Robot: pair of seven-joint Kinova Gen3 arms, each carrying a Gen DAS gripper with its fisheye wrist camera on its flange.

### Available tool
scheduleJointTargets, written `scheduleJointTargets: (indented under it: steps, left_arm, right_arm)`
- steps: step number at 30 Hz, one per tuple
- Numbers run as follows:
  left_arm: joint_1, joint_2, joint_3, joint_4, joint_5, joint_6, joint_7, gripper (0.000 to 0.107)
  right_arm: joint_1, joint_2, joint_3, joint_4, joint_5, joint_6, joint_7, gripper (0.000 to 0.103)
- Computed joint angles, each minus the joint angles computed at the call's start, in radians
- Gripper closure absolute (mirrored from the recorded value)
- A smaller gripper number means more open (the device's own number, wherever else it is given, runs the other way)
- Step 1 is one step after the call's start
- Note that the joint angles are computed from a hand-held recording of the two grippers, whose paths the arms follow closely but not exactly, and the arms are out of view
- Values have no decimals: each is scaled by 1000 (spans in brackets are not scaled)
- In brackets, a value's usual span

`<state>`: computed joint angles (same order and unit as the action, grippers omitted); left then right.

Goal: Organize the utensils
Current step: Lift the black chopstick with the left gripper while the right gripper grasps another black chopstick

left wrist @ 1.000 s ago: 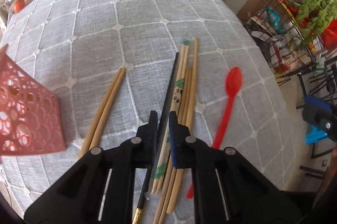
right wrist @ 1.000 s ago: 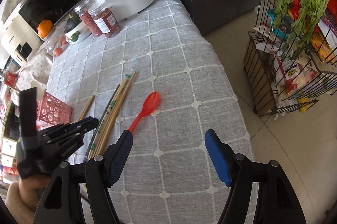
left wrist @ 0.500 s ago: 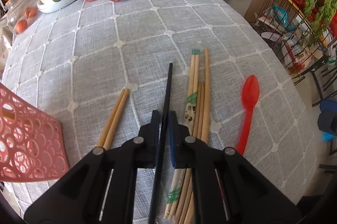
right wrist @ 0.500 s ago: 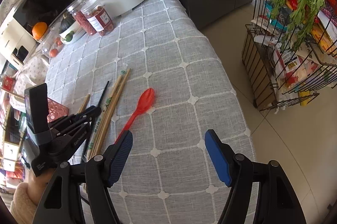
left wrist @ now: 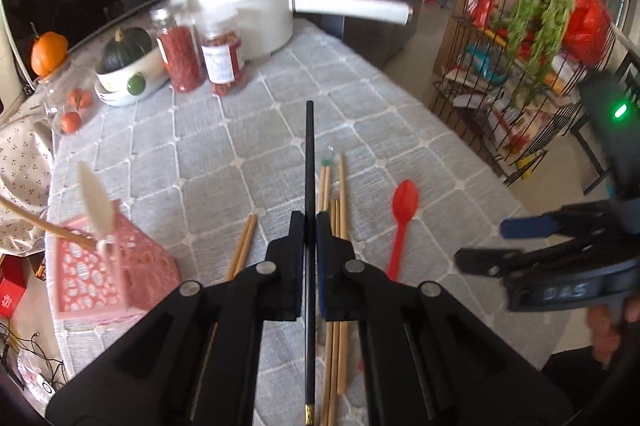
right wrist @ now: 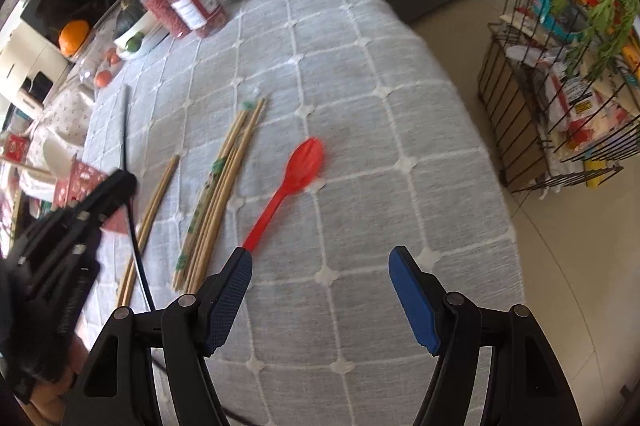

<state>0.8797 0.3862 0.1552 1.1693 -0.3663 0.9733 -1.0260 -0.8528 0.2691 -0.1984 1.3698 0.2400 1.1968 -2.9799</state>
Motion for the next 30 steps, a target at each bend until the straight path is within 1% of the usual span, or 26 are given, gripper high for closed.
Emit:
scheduleJointTargets:
  steps: [3, 6, 8, 12, 15, 16, 17, 18, 20, 22, 24, 25, 26, 30]
  left_arm:
    - [-18, -81, 2, 77, 6, -49, 15, 101]
    - [-34, -164, 19, 156, -7, -92, 54, 101]
    - [-52, -220, 36, 210, -22, -114, 81, 101]
    - [-99, -316, 77, 301, -32, -158, 100, 101]
    - [-134, -368, 109, 347, -41, -171, 108, 101]
    - [-145, -382, 121, 358, -46, -172, 110, 101]
    - [-156, -393, 133, 365, -55, -170, 118, 101]
    - [-167, -403, 147, 372, -67, -166, 130, 101]
    - [-191, -421, 170, 383, -72, -164, 141, 101]
    - [-214, -435, 194, 390, -74, -157, 145, 101]
    - [-233, -445, 213, 395, -75, -151, 147, 101]
    - [-242, -449, 219, 397, -71, -149, 145, 101]
    - [-250, -455, 225, 402, -70, -149, 147, 101]
    - [-276, -468, 245, 410, -67, -144, 158, 101]
  right_arm:
    - [14, -1, -16, 19, -51, -35, 33, 31]
    - [8, 4, -28, 13, -87, -25, 53, 31]
    - [2, 10, -40, 0, -113, -26, 91, 31]
    - [-47, 45, -64, -69, -136, 17, 186, 31]
    - [-79, 64, -73, -94, -163, 23, 248, 32]
    - [-87, 75, -79, -105, -176, 29, 277, 35]
    - [-98, 85, -80, -116, -185, 37, 297, 43]
    - [-107, 98, -82, -128, -196, 49, 319, 47]
    - [-117, 118, -80, -140, -226, 66, 349, 61]
    - [-127, 136, -74, -150, -246, 91, 364, 68]
    - [-141, 148, -65, -159, -250, 115, 371, 70]
    - [-144, 154, -63, -159, -255, 125, 376, 73]
    - [-147, 160, -61, -158, -259, 131, 381, 80]
    - [-165, 171, -51, -161, -250, 137, 395, 86]
